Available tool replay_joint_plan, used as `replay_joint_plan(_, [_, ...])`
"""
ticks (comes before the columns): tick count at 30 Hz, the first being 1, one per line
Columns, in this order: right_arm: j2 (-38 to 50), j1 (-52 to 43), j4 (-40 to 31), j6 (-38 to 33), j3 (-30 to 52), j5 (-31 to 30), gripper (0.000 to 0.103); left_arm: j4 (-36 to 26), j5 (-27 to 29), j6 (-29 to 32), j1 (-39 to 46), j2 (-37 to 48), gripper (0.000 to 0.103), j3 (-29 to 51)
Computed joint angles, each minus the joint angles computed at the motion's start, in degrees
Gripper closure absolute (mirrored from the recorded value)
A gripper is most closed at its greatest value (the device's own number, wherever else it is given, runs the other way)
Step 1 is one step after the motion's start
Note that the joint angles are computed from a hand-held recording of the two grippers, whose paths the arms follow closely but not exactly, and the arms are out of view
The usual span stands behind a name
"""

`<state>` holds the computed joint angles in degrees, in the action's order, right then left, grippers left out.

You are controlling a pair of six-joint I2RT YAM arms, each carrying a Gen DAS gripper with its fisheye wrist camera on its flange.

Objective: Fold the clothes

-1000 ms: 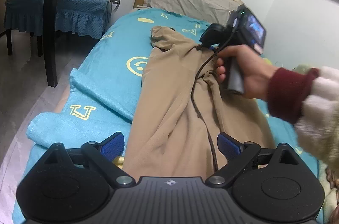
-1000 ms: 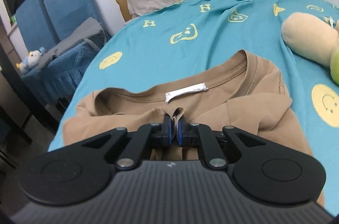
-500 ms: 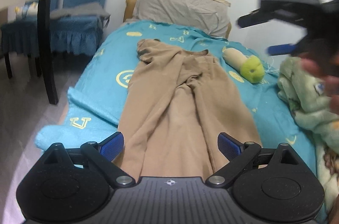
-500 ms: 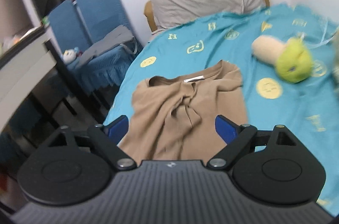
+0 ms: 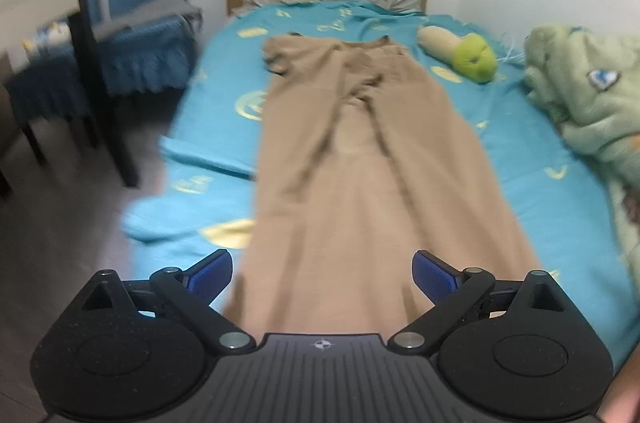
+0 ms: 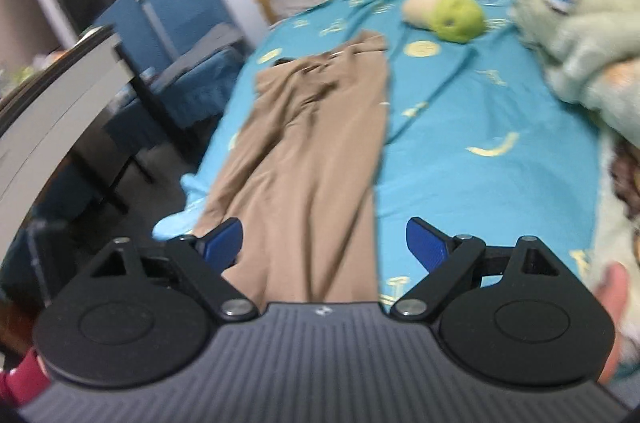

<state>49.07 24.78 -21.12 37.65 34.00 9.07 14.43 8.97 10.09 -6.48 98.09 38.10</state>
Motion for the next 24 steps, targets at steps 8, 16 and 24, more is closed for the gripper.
replay_joint_plan(8, [-0.18,-8.11,3.82,4.71,-3.13,-8.5,0.013,-29.0,11.84,10.25,14.47,2.48,0.01,15.65])
replay_joint_plan(16, [-1.04,-12.87,7.06,7.23,-5.71,-16.07,0.013,-43.18,9.91,25.81,20.28,13.65,0.021,30.32])
replay_joint_plan(24, [1.9,-15.03,12.03,9.58,-6.39,-21.69,0.013,-56.6,13.67,42.89,23.38,20.29,0.027,35.29])
